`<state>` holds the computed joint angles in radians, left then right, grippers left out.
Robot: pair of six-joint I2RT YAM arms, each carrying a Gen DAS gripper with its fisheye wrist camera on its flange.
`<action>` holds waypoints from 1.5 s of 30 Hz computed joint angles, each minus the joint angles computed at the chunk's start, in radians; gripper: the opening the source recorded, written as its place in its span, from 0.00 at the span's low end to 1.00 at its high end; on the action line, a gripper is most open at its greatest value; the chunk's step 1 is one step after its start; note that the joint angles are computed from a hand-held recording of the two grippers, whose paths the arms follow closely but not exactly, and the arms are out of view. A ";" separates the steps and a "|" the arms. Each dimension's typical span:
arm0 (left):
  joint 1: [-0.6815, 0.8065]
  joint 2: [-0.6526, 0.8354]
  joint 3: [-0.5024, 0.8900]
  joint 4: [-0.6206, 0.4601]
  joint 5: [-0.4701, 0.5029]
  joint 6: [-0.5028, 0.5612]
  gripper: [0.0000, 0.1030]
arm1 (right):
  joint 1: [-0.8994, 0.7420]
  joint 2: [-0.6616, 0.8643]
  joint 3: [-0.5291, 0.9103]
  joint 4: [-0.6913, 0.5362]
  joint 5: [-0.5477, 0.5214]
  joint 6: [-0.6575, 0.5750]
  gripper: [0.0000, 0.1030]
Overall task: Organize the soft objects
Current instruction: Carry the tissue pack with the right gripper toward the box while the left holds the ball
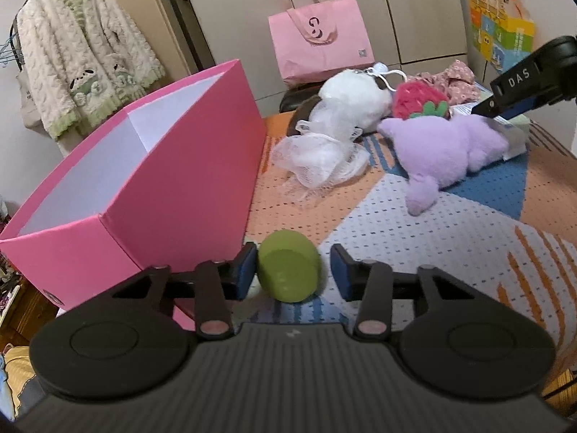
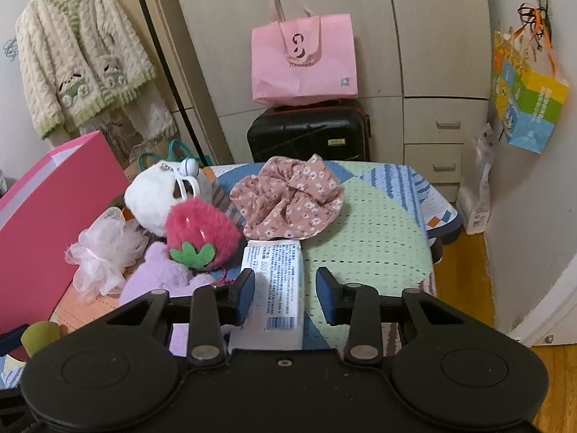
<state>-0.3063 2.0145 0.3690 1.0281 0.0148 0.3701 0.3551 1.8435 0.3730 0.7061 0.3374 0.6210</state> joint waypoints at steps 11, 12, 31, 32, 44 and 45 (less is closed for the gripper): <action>-0.001 0.024 -0.004 0.054 -0.002 0.054 0.34 | 0.047 0.054 0.089 -0.121 0.054 -0.018 0.51; -0.001 0.024 -0.007 0.059 0.002 0.063 0.34 | 0.055 0.044 0.084 -0.126 0.062 -0.016 0.44; 0.056 -0.051 0.003 -0.084 0.205 0.041 0.34 | 0.274 -0.099 -0.056 -0.207 0.283 0.177 0.44; 0.060 -0.058 0.005 -0.097 0.215 0.040 0.34 | 0.295 -0.109 -0.058 -0.223 0.298 0.195 0.44; 0.160 -0.222 0.138 -0.614 0.399 0.116 0.34 | 0.501 -0.266 -0.054 -0.396 0.271 0.309 0.44; 0.170 -0.229 0.150 -0.656 0.411 0.128 0.34 | 0.510 -0.262 -0.042 -0.406 0.258 0.310 0.44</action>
<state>-0.1368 1.7857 0.5186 0.3726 0.4258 0.4980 0.8654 1.5813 0.3307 0.3003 0.5950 0.9314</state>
